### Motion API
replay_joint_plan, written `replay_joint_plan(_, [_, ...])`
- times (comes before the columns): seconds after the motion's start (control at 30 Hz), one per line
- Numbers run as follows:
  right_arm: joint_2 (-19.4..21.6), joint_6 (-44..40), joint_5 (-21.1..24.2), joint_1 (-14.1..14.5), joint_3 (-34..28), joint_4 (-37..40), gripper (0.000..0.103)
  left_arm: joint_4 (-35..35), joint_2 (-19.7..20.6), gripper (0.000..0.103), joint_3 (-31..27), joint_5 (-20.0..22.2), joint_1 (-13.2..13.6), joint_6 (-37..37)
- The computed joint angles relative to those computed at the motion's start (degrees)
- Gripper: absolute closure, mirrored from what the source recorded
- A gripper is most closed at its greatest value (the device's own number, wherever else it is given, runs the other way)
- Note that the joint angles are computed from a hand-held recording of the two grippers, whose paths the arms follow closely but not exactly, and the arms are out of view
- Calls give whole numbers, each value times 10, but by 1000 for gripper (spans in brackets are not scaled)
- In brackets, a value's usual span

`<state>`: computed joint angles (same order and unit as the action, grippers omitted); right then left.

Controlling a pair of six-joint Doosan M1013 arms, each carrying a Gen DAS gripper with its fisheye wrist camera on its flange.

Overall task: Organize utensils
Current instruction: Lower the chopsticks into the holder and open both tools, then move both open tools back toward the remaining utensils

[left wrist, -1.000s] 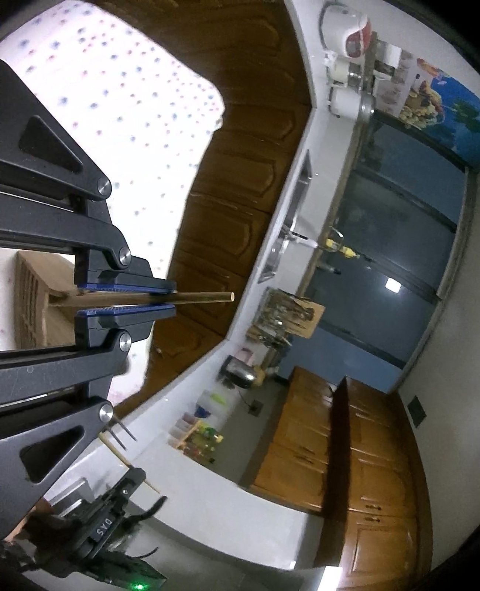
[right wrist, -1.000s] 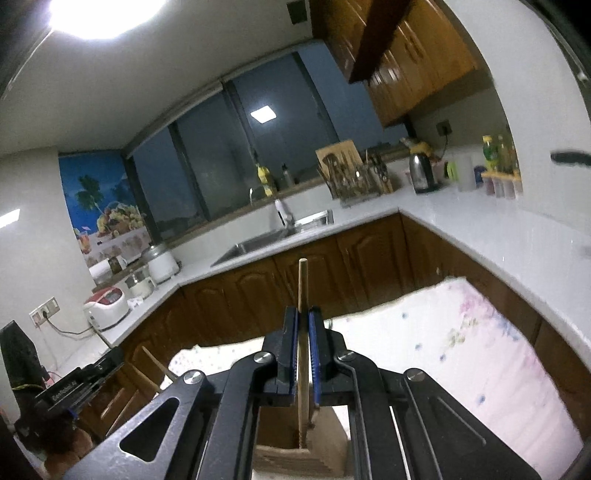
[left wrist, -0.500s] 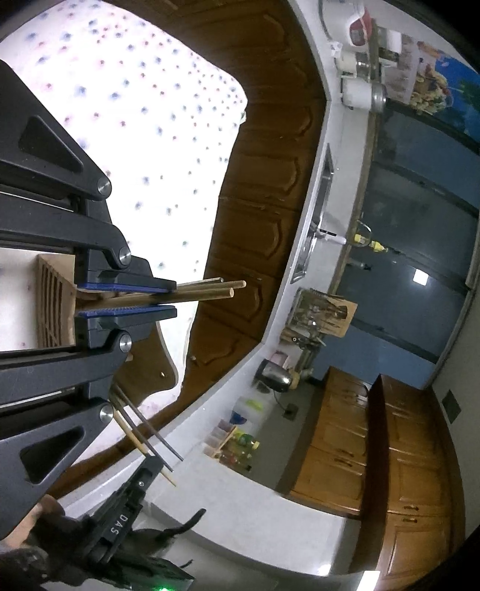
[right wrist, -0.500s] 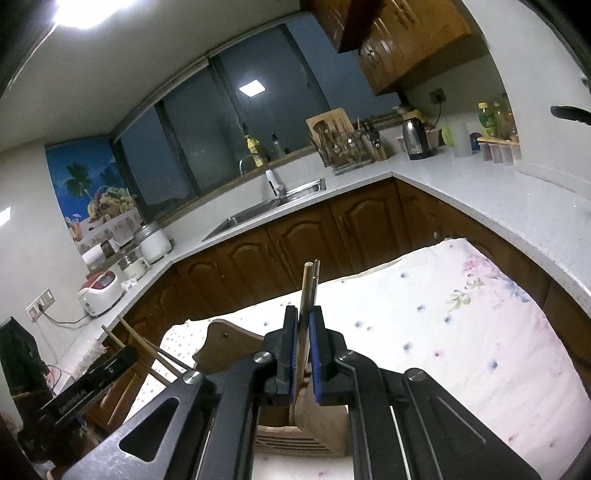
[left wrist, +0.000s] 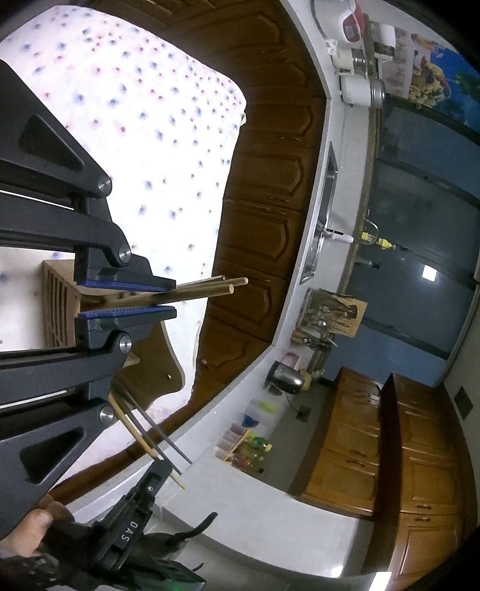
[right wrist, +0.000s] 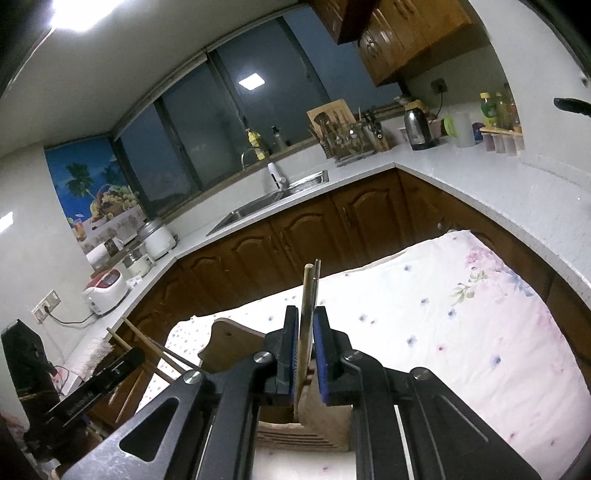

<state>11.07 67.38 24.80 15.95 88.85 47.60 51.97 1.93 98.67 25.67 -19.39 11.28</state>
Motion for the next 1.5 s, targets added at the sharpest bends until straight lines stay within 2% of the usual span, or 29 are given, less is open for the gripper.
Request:
replay_joint_plan(0.03, [0, -6, 1, -2, 1, 8, 79, 5, -2, 88, 1, 2, -1, -5])
replay_joint_plan(0.07, [-2, -14, 1, -4, 3, 22, 66, 12, -4, 83, 2, 7, -4, -14])
replay_joint_plan(0.13, [-6, -39, 0, -8, 9, 59, 52, 40, -9, 64, 6, 16, -9, -43])
replay_joint_plan(0.2, [-11, -66, -4, -11, 16, 95, 51, 68, -16, 58, 12, 23, -15, -70])
replay_joint_plan(0.23, [-13, -67, -5, -13, 17, 100, 45, 68, -18, 52, 13, 31, -17, -68])
replay_joint_plan(0.27, [-16, -74, -2, -15, 19, 114, 31, 74, -21, 49, 17, 33, -20, -73])
replay_joint_plan(0.3, [-18, -88, 1, -18, 22, 134, 23, 81, -25, 42, 20, 36, -24, -80])
replay_joint_plan(0.33, [-23, -110, -1, -20, 29, 164, 10, 88, -28, 28, 23, 48, -29, -87])
replay_joint_plan(0.37, [-28, -125, -7, -21, 35, 182, 4, 96, -32, 22, 26, 65, -36, -95])
replay_joint_plan(0.43, [-38, -155, -16, -23, 48, 215, 3, 124, -43, 19, 38, 79, -48, -117])
replay_joint_plan(0.5, [-48, -167, -9, -25, 56, 227, 3, 124, -50, 14, 44, 100, -61, -115])
replay_joint_plan(0.7, [-78, -177, 11, -27, 81, 217, 3, 124, -87, 9, 79, 118, -89, -145])
replay_joint_plan(0.87, [-108, -191, 19, -28, 109, 202, 3, 118, -118, 8, 103, 155, -120, -165])
replay_joint_plan(1.03, [-137, -165, 18, -33, 136, 157, 2, 117, -151, 6, 125, 195, -151, -188])
replay_joint_plan(1.17, [-158, -144, 17, -37, 157, 136, 2, 102, -170, 6, 136, 211, -164, -185])
replay_joint_plan(1.23, [-166, -139, 20, -39, 166, 132, 2, 102, -180, 6, 143, 229, -181, -189])
replay_joint_plan(1.5, [-193, -98, 34, -41, 198, 73, 2, 63, -198, 6, 147, 267, -210, -166])
